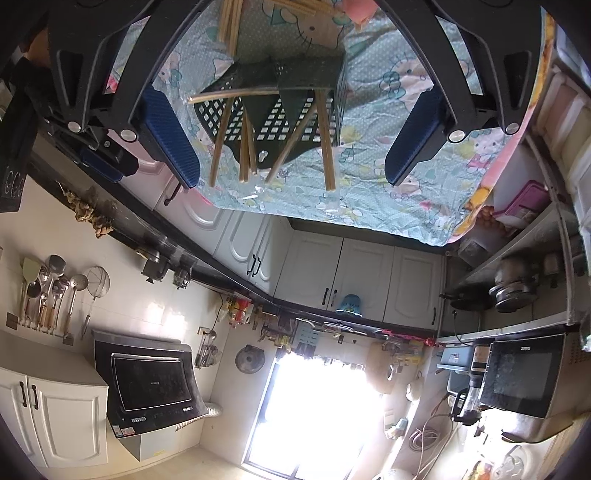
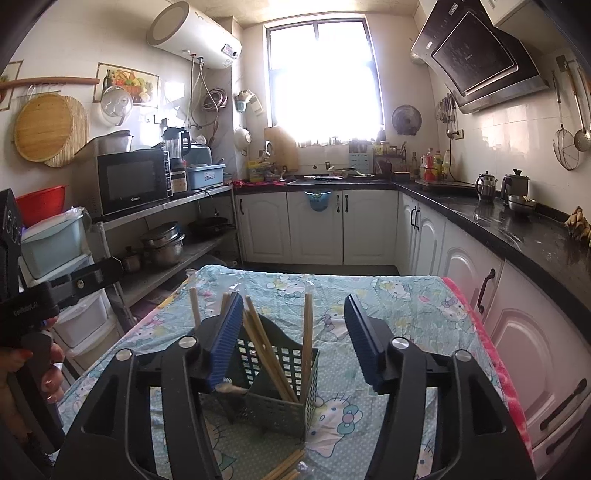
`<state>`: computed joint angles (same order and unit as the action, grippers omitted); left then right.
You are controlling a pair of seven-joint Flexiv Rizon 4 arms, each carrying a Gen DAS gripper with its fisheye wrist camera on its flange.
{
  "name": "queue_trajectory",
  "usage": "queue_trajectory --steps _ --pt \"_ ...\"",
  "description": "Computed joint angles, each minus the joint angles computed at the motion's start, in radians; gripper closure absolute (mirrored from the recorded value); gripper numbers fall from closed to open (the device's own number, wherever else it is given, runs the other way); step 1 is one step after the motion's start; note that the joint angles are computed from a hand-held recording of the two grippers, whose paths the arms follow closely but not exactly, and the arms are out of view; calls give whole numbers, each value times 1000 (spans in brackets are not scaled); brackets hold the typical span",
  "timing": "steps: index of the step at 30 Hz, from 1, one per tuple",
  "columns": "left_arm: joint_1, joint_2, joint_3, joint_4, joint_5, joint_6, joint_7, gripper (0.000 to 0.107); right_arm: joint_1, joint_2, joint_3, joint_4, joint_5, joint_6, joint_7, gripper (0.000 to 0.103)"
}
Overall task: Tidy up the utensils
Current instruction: 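Open the left tool over the caddy while the right tool releases its chopstick inside, then move both open tools back from the caddy toward the chopstick pile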
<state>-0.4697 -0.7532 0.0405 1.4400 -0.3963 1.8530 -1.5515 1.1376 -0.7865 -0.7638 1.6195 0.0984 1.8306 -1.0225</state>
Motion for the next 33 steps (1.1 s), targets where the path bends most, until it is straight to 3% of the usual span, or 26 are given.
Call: queue_trajectory --steps 20,33 --pt "39 67 -81 153 20 67 -35 14 73 73 20 124 33 17 -76 38" --pt "35 78 -76 217 13 50 -73 14 79 96 62 179 7 7 -80 38"
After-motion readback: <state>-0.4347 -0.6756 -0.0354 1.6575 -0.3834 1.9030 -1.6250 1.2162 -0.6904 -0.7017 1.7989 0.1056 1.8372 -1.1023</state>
